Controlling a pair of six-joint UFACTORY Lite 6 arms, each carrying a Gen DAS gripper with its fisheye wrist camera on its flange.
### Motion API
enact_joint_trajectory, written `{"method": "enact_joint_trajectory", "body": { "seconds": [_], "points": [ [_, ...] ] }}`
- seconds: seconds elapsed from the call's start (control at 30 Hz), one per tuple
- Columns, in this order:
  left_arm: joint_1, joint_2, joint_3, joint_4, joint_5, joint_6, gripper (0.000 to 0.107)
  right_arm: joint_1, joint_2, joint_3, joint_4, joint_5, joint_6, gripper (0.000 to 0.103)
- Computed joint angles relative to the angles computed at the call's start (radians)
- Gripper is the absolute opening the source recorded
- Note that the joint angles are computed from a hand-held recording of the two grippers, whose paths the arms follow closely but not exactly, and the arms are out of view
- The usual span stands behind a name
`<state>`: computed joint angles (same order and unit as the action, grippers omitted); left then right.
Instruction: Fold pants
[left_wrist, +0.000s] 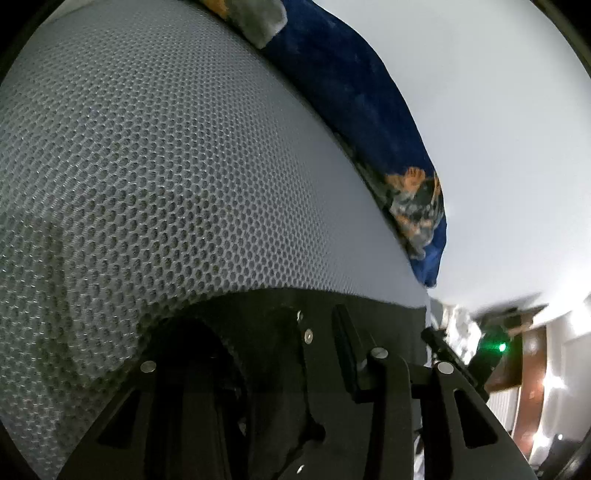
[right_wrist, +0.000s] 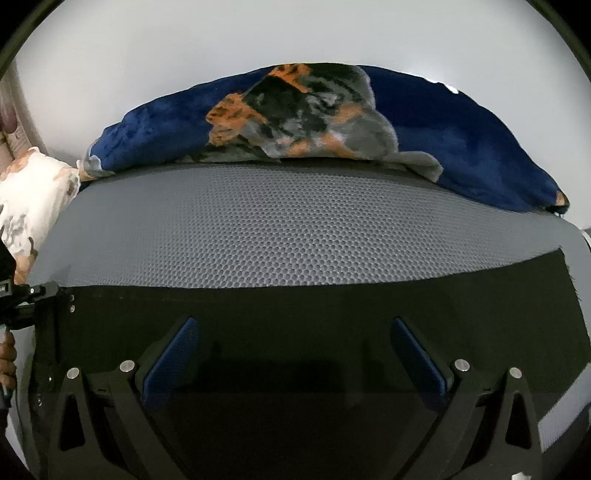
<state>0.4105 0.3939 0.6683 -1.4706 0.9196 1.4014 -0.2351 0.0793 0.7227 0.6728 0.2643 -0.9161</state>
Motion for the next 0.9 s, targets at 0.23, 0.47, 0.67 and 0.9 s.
{"method": "enact_joint_trajectory", "body": {
  "seconds": [0.23, 0.47, 0.67, 0.9],
  "points": [
    [-0.101, -0.200, -0.119, -0.124, -0.109, 0.058, 0.011, -0.061, 0.080, 0.065, 0.216, 0.104, -0.337, 0.103],
    [-0.098, -0.615, -0.321, -0.098, -0.027, 0.039, 0.011, -0.047, 0.206, 0.260, 0.101, 0.361, -0.474, 0.099],
    [0.055, -0.945, -0.414, 0.124, 0.138, -0.092, 0.011, 0.026, 0.381, 0.492, -0.100, 0.514, -0.469, 0.081],
    [0.121, -1.110, -0.426, 0.241, 0.227, -0.173, 0.010, 0.072, 0.531, 0.696, -0.241, 0.665, -0.474, 0.074]
  ]
}}
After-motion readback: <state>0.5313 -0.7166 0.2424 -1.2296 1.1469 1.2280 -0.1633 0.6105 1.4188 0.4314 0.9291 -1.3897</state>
